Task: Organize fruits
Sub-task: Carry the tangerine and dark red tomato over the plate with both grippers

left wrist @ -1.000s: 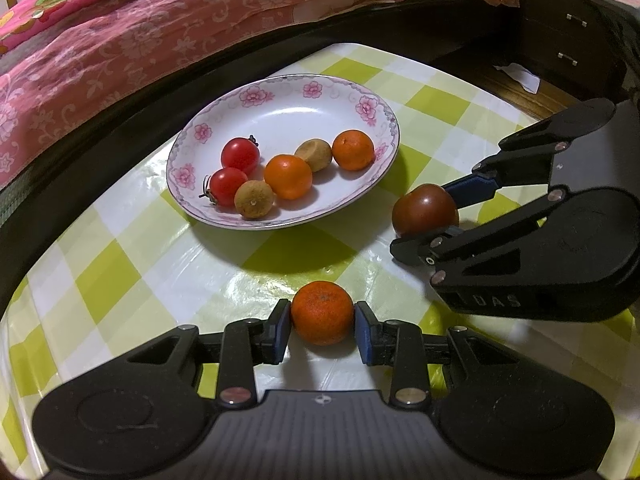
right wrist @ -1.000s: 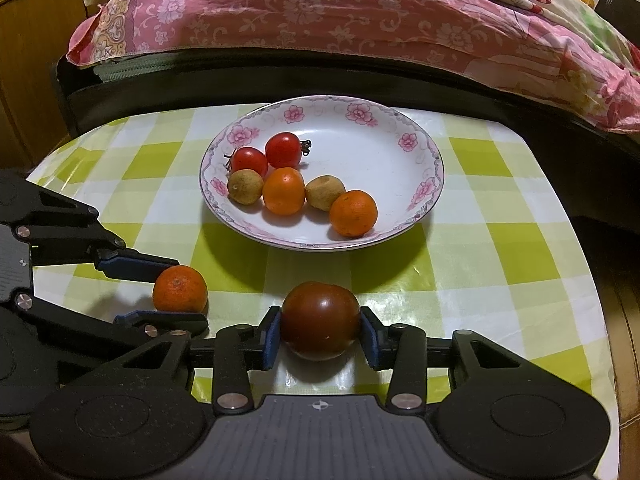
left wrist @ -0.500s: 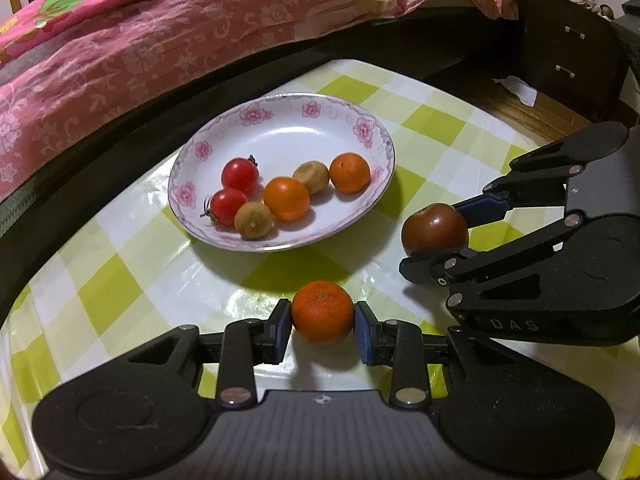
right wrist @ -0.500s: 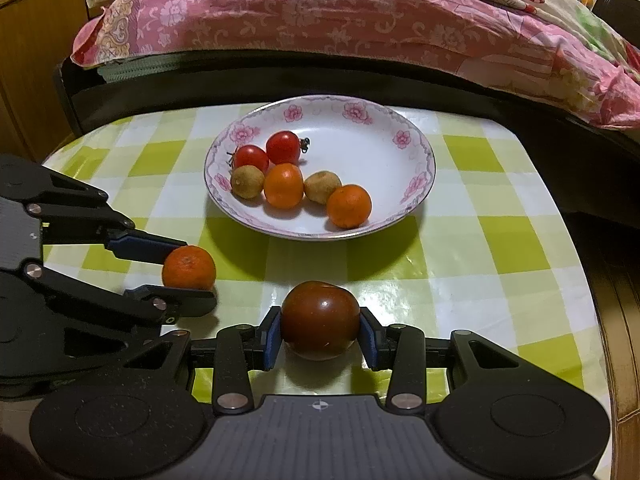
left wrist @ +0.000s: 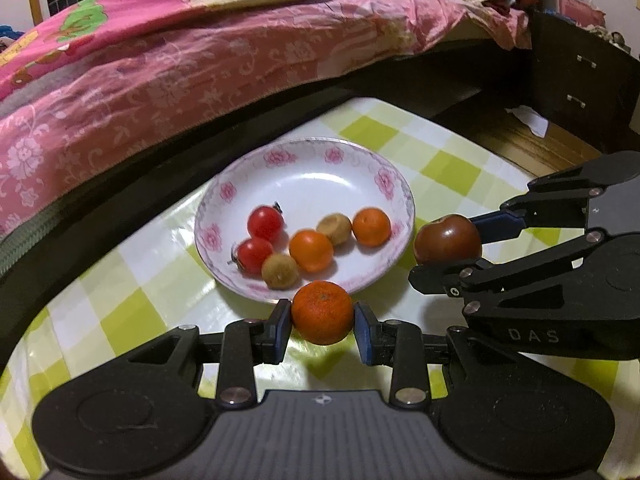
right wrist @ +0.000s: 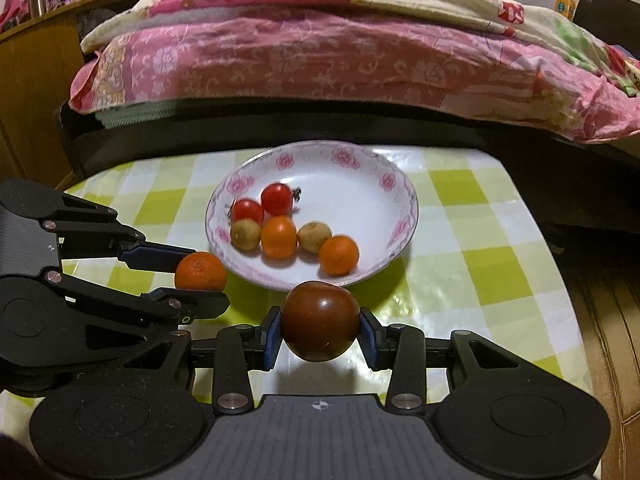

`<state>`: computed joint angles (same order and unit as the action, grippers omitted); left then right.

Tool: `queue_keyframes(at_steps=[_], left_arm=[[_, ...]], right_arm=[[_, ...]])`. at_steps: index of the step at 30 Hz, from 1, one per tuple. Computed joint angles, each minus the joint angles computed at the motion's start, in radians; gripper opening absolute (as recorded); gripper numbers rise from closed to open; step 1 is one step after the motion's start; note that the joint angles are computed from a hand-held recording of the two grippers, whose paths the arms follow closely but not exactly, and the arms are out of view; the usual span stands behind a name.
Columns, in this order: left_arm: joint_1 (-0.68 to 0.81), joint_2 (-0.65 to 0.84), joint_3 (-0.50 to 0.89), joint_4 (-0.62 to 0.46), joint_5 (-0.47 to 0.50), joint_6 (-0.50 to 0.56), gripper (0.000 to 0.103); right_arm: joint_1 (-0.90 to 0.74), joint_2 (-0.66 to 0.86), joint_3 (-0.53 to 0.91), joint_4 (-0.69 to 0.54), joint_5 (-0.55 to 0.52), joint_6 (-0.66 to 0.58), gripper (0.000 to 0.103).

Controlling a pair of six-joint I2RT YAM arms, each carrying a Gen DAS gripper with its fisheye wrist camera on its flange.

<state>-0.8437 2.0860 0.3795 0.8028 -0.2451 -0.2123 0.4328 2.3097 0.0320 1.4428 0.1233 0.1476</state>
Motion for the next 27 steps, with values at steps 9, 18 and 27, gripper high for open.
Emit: queue_keyframes(at_steps=[9,18,27], left_arm=[[0.042,-0.010,0.057,-0.029,-0.017,0.017,0.041],[0.089,0.040,0.148,-0.059,-0.019,0.037,0.040],[0.145,0.094,0.225,-0.072,-0.011,0.068,0.040]], right_arm=[[-0.065,-0.099,0.040,-0.094,-0.025,-0.029,0.036],[-0.133,-0.138,0.129,-0.197,-0.058,-0.050,0.036],[-0.176,-0.112,0.224,-0.254,-0.092,-0.090,0.037]])
